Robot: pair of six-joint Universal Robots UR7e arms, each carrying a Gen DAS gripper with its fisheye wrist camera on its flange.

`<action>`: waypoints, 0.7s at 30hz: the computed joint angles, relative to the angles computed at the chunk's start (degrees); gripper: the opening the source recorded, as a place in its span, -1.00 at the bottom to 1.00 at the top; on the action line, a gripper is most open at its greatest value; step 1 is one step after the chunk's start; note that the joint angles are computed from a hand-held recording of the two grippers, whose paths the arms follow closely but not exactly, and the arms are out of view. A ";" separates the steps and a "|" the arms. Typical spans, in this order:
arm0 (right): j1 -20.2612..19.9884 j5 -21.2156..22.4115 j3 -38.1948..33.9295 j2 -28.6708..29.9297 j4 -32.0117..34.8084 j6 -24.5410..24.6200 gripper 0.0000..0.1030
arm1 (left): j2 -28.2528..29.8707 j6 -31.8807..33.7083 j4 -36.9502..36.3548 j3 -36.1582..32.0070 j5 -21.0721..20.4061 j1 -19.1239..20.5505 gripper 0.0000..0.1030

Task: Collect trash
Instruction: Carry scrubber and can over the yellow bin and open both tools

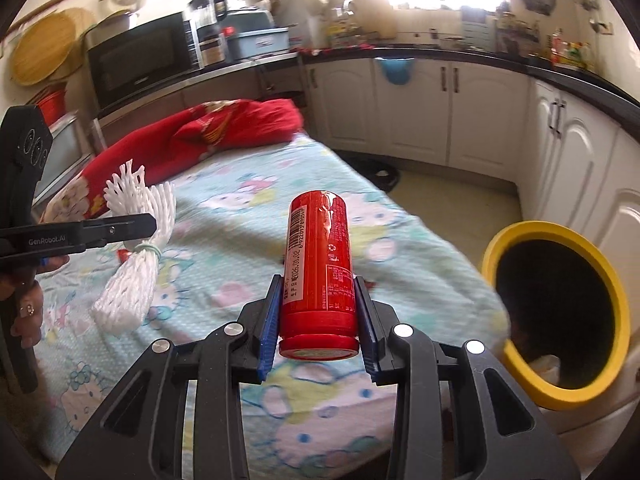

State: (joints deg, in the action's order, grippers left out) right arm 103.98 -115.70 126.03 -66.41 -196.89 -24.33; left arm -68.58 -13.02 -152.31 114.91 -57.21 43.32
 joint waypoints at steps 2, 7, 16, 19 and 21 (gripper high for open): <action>-0.40 -0.46 0.37 -0.80 -0.56 0.23 -0.37 | 1.62 0.67 -0.29 -1.16 -0.53 -0.27 -0.81; -1.90 -1.33 1.26 -3.05 -1.85 1.11 -0.37 | 4.97 2.37 -0.78 -3.92 -1.92 -0.68 -0.81; -4.64 -3.17 2.16 -6.26 -3.99 2.89 -0.37 | 11.29 4.85 -1.13 -9.53 -4.50 -1.26 -0.81; -5.44 -3.55 2.40 -7.16 -4.53 3.63 -0.37 | 13.03 5.61 -1.01 -10.99 -5.33 -1.49 -0.81; -6.04 -4.03 2.46 -7.74 -5.04 3.81 -0.37 | 14.13 6.15 -0.88 -11.91 -5.88 -1.55 -0.81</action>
State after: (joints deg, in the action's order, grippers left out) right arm 97.94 -119.73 128.49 -74.14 -201.94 -20.51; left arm -54.45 -6.87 -153.19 103.00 -63.09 41.77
